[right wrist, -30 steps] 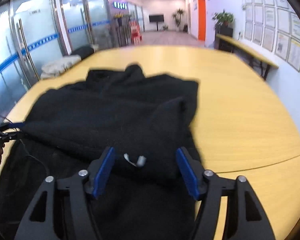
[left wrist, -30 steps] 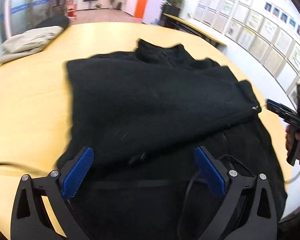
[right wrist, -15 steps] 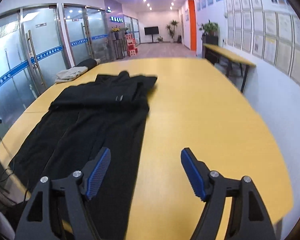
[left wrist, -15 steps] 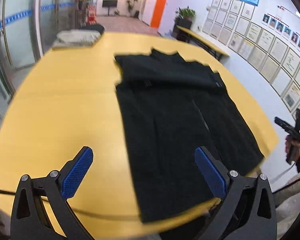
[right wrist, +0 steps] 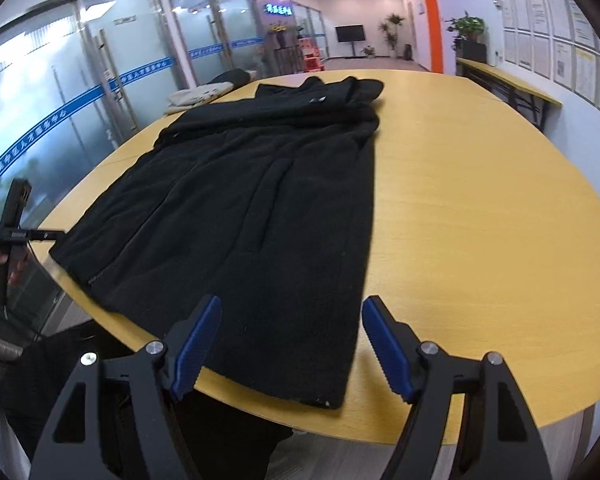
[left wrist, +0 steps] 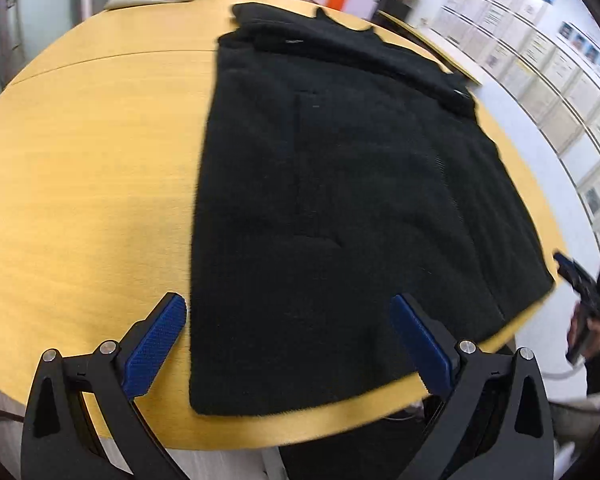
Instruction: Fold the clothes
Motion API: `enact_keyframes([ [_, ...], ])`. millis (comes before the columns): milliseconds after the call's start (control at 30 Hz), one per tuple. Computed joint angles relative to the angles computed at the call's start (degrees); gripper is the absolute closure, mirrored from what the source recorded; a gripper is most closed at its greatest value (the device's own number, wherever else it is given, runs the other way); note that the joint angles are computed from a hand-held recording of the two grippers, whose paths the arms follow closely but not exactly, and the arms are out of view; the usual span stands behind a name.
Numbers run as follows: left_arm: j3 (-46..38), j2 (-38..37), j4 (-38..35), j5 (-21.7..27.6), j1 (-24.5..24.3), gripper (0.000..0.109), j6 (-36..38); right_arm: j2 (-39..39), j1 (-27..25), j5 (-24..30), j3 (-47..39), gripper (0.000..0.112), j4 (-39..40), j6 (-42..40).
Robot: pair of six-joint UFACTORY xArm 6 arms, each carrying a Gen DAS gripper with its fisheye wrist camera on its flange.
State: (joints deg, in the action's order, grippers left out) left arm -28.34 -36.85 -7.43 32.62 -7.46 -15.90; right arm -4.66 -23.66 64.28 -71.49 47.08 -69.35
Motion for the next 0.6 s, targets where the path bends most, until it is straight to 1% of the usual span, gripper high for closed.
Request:
enact_keyframes([
  [133,0.25,0.06,4.35,-0.35,-1.21,0.006,-3.27,0.85,0.66,-1.77,1.14,0.036,-2.11,0.44],
  [167,0.27,-0.17,3.48,-0.29,-1.26,0.006,-2.75,0.91,0.76,-2.37,1.51,0.038,-2.33,0.59],
  [233,0.48,-1.24,-0.69,-0.06,-0.93,0.006,-0.07,0.52,0.97,-3.44,2.17,0.042,-2.23,1.2],
  [267,0.55,-1.77,-2.77,0.12,-0.74,0.012,1.25,0.33,1.14,-4.06,2.5,0.05,-2.25,1.58],
  [300,0.62,-2.29,-4.75,0.34,-0.55,0.03,2.52,0.2,1.39,-4.64,2.76,0.068,-2.53,2.14],
  [333,0.5,-2.78,-4.33,1.21,-0.32,0.041,2.01,0.14,1.4,-4.56,2.8,0.078,-2.93,2.68],
  [367,0.25,-3.21,-3.3,2.53,0.14,0.069,1.31,0.08,1.41,-4.48,2.83,0.089,-3.35,3.24],
  [400,0.27,-3.67,-4.66,3.52,0.83,0.083,1.82,-0.06,1.36,-4.19,2.9,0.093,-3.69,3.73],
  [433,0.61,-4.36,-8.42,4.28,1.85,0.085,3.28,-0.44,1.12,-3.33,3.1,0.094,-3.85,4.02],
  [467,0.82,-5.19,-12.03,5.68,2.94,0.09,5.17,-0.8,0.88,-2.48,3.3,0.096,-4.01,4.3],
  [500,0.87,-6.03,-14.55,7.54,3.98,0.091,6.71,-1.4,0.62,-1.69,3.7,0.097,-4.1,4.31],
  [600,2.9,-11.19,-18.47,13.63,5.8,0.092,7.99,-5.34,-1.04,0.64,6.19,0.099,-2.88,2.45],
])
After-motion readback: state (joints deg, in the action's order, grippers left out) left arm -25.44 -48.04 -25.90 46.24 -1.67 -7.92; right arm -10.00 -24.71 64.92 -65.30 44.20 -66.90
